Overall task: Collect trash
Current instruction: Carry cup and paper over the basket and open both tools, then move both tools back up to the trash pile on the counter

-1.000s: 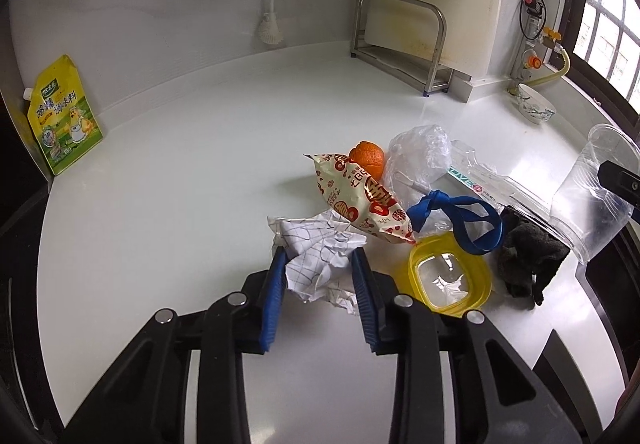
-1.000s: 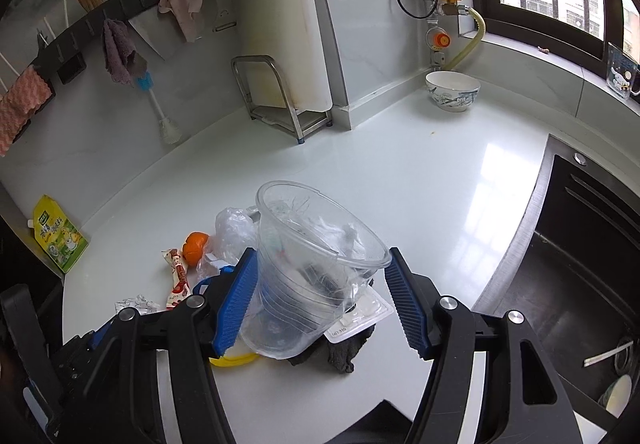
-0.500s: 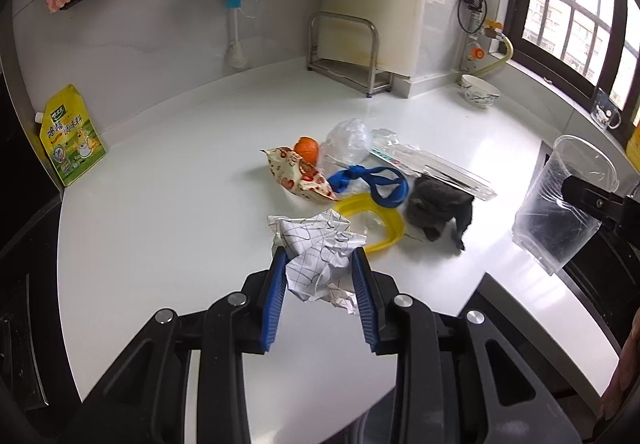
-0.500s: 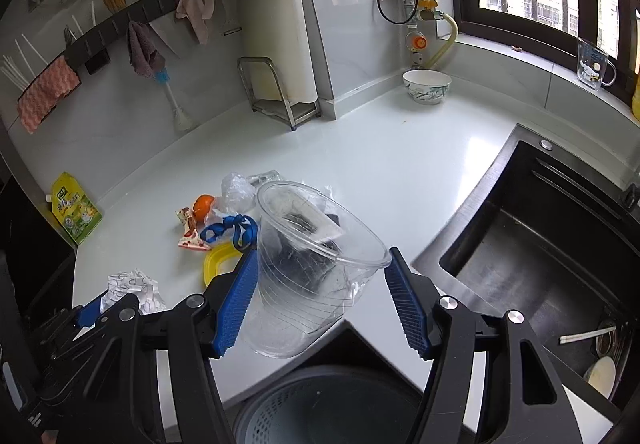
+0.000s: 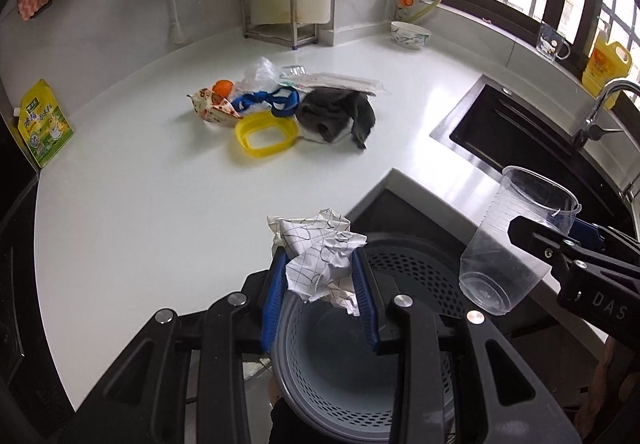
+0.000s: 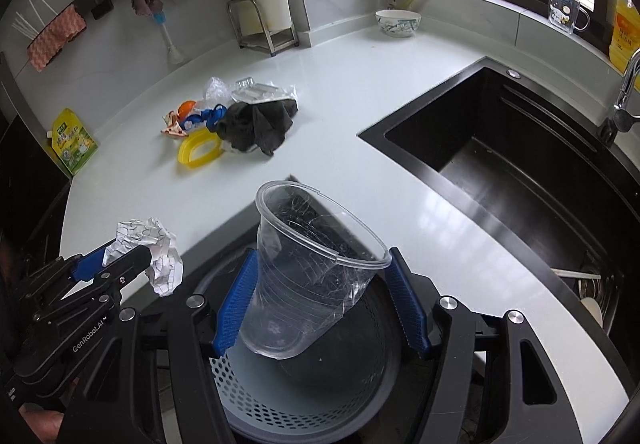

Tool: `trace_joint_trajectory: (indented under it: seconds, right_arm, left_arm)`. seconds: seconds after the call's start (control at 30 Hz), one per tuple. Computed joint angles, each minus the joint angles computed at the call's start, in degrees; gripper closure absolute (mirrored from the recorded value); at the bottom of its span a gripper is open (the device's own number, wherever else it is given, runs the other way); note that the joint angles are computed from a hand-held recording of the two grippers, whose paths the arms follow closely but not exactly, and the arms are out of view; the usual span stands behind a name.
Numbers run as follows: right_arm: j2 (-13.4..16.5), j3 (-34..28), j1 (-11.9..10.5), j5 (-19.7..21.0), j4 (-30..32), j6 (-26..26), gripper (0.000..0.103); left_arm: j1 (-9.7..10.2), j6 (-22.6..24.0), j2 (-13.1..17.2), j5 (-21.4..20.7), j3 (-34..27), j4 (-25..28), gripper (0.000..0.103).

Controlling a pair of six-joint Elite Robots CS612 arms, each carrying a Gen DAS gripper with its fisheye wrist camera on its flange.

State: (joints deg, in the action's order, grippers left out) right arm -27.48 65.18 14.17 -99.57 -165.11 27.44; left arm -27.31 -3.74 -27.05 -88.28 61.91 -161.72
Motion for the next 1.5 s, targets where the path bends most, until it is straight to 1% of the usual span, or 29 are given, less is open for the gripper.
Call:
trace_joint_trajectory:
  seconds: [0.1, 0.27, 0.33, 0.5, 0.7, 0.77, 0.8, 0.83, 0.9, 0.93, 1.2, 1.5]
  right_arm:
    - [0.0, 1.5, -0.1, 1.6, 0.6, 0.7, 0.041]
    - [1.0, 2.1, -0.3, 4.0, 1.5, 0.7, 0.041]
    - [1.6, 1.8, -0.3, 4.9, 2.0, 0.5, 0.041]
    - [3.5, -0.3, -0.5, 7.2, 5.6, -0.6, 0.041]
    - [4.2, -0.6, -0.7, 9.6, 5.7, -0.9, 0.04]
    - [4.2, -0.7, -0.7, 9.6, 5.8, -1.1, 0.04]
    - [4.3, -0.7, -0.7, 9.6, 5.8, -1.3, 0.04]
    - [4.3, -0.7, -0.7, 9.6, 6.0, -1.4, 0.035]
    - [4.3, -0.9, -0.8, 9.6, 6.7, -1.1, 0.034]
    - [4.3, -0.8, -0.9, 9.8, 6.9, -0.9, 0.033]
    - [3.9, -0.1, -0.9, 9.4, 7.1, -0.3, 0.033]
    - [2.2, 2.4, -0.9, 9.2, 6.2, 0.2, 0.033]
  left_arm:
    - [-0.54, 0.1, 0.0, 0.1, 1.2, 1.0, 0.071]
    - [-0.94, -0.1, 0.7, 0.4, 1.4, 3.0, 0.071]
    - [-0.93, -0.3, 1.1, 0.0, 1.2, 4.0, 0.071]
    - [-1.11, 0.4, 2.2, 0.0, 0.4, 5.6, 0.069]
    - [-0.86, -0.4, 3.0, 0.0, -0.5, 7.5, 0.067]
    - [-0.86, -0.6, 2.9, 0.3, -0.4, 7.3, 0.064]
    - [-0.83, -0.7, 2.9, 0.5, -0.3, 7.2, 0.057]
    - [-0.78, -1.0, 2.7, 0.5, -0.1, 6.9, 0.048]
    - [-0.68, -1.7, 2.5, 0.5, 0.4, 6.0, 0.04]
    - [-0.7, -1.8, 2.4, 0.8, 0.6, 5.7, 0.038]
    - [-0.68, -3.1, 1.7, 2.2, 1.6, 5.7, 0.038]
    - [-0.97, -3.0, 0.2, 2.6, 3.0, 4.2, 0.035]
